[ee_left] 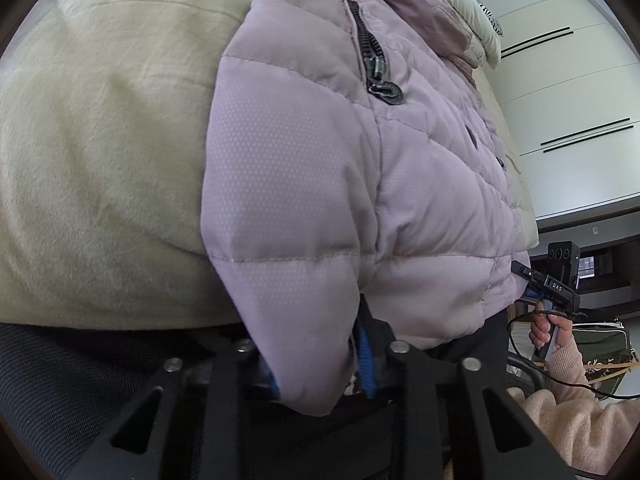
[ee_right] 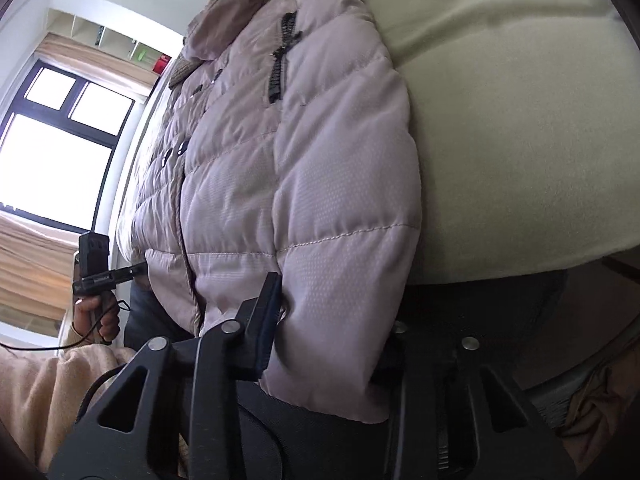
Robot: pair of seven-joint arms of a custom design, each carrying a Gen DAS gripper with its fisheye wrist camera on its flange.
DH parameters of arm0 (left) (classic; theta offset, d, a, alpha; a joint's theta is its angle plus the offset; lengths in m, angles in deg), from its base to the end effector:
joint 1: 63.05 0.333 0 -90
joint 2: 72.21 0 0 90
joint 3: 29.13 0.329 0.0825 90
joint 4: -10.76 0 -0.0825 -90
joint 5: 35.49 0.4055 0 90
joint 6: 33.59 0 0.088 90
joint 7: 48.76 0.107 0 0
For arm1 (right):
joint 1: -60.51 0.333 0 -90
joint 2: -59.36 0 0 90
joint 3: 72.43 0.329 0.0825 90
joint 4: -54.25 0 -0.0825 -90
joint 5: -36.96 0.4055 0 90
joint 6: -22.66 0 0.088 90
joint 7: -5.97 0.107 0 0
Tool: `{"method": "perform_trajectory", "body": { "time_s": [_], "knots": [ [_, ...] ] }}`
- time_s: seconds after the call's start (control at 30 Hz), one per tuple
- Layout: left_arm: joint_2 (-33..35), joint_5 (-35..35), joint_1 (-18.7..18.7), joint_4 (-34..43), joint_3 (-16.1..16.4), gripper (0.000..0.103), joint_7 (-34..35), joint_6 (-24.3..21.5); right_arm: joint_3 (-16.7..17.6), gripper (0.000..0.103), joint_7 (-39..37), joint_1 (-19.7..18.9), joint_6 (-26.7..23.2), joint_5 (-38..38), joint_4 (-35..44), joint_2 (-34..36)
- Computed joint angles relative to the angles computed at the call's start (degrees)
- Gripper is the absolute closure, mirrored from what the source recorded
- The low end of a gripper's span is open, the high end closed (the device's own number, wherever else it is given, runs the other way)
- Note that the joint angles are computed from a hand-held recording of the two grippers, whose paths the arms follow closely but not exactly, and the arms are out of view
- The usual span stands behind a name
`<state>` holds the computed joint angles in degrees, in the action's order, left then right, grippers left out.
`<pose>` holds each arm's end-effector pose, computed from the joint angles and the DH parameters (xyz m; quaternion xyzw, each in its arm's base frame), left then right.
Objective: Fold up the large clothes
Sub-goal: 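Grasp the coat side edge with both grippers, then lift the held side edge and fold it across the coat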
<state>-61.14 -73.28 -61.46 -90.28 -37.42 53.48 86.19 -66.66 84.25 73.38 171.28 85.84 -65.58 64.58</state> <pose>0.6487 -0.1007 0.4812 0.6628 -0.6813 0.2674 0.1581 0.5840 0.1804 0.4196 -0.6214 0.7051 0.0924 0.3288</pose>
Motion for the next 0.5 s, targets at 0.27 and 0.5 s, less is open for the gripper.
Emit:
{"method": "perform_trajectory", "body": {
  "time_s": [0.27, 0.5],
  "knots": [
    [-2.09, -11.50, 1.39, 2.96, -0.37, 0.092, 4.29, 2.04, 0.31, 0.088, -1.78, 2.95, 10.37, -4.74, 0.18, -4.14],
    [0.76, -21.96, 2.05, 12.06, -1.04, 0.092, 11.84, 10.39, 0.94, 0.090, -5.46, 4.04, 21.13, -6.45, 9.05, -0.96]
  ]
}}
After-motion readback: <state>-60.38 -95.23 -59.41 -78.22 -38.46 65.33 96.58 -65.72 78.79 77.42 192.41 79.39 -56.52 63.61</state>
